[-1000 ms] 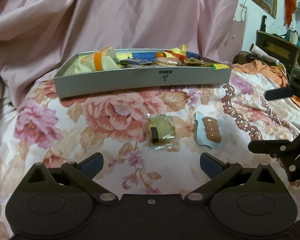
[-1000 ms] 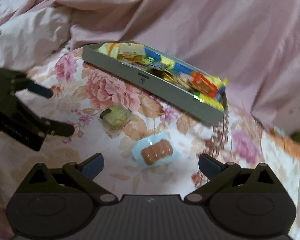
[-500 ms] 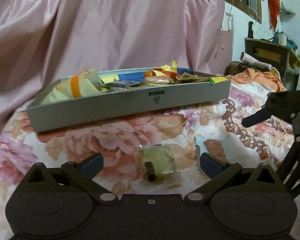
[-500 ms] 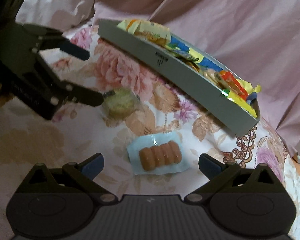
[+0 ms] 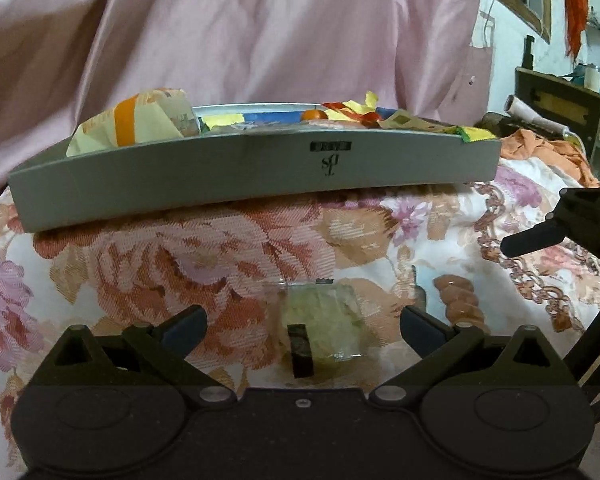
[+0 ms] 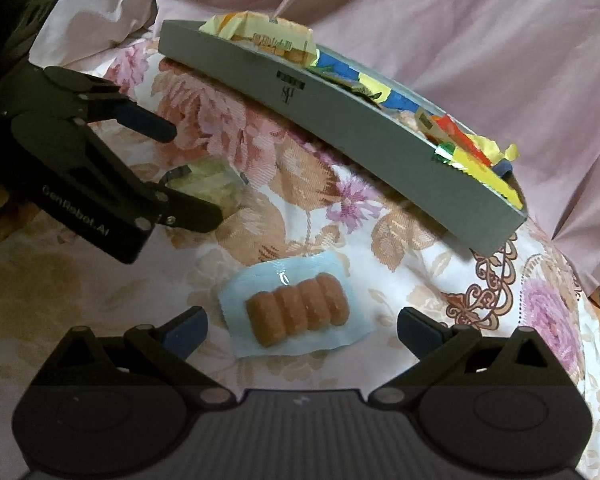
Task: Organize snacks
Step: 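Close the left tool on the clear cracker pouch while the right tool grasps the sausage pack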
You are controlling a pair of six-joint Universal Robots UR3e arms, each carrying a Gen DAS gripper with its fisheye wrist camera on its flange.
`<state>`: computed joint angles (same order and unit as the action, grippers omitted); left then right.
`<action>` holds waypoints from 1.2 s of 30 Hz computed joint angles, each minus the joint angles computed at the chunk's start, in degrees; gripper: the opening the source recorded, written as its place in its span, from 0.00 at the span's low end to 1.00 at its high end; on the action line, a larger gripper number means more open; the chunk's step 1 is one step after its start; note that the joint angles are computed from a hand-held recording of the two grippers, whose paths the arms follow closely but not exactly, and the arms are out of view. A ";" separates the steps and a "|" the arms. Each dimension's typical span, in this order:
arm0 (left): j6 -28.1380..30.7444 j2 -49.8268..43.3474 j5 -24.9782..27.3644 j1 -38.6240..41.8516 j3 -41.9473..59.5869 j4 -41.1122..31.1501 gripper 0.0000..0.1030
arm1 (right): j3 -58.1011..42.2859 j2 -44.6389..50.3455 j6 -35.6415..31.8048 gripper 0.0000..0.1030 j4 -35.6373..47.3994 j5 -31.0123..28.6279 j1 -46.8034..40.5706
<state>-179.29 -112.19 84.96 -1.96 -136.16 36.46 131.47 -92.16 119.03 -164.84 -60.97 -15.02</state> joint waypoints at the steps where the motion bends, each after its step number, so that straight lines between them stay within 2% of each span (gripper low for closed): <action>1: 0.15 -0.52 0.75 -0.44 0.52 -0.25 0.99 | -0.21 0.85 0.18 1.00 -0.98 -0.59 0.40; 8: 0.78 -1.99 0.81 -0.74 1.58 -0.42 0.94 | -3.49 5.37 -0.31 1.00 -0.59 -0.32 1.02; 14: 0.59 -1.74 0.70 -0.78 2.18 -0.93 0.84 | -5.83 7.36 -2.01 1.00 2.01 2.02 0.53; 17: 1.02 -1.66 0.01 -0.51 2.04 -1.08 0.74 | -8.05 8.29 -1.36 1.00 5.45 2.82 0.18; 19: 1.61 -1.11 0.06 -0.58 2.02 -2.06 0.63 | -9.14 8.64 -1.07 1.00 7.46 3.27 -0.14; 24: 3.21 0.30 -0.35 -0.99 1.87 -4.45 0.51 | -9.34 8.75 -0.03 0.99 7.72 3.07 0.02; 29: 2.81 4.16 0.48 -1.29 1.18 -10.20 0.49 | -10.39 8.82 1.76 0.93 10.70 3.41 0.18; 36: -3.06 14.84 0.49 0.71 -3.01 -22.08 0.49 | -8.74 7.45 3.87 0.89 10.04 2.33 1.19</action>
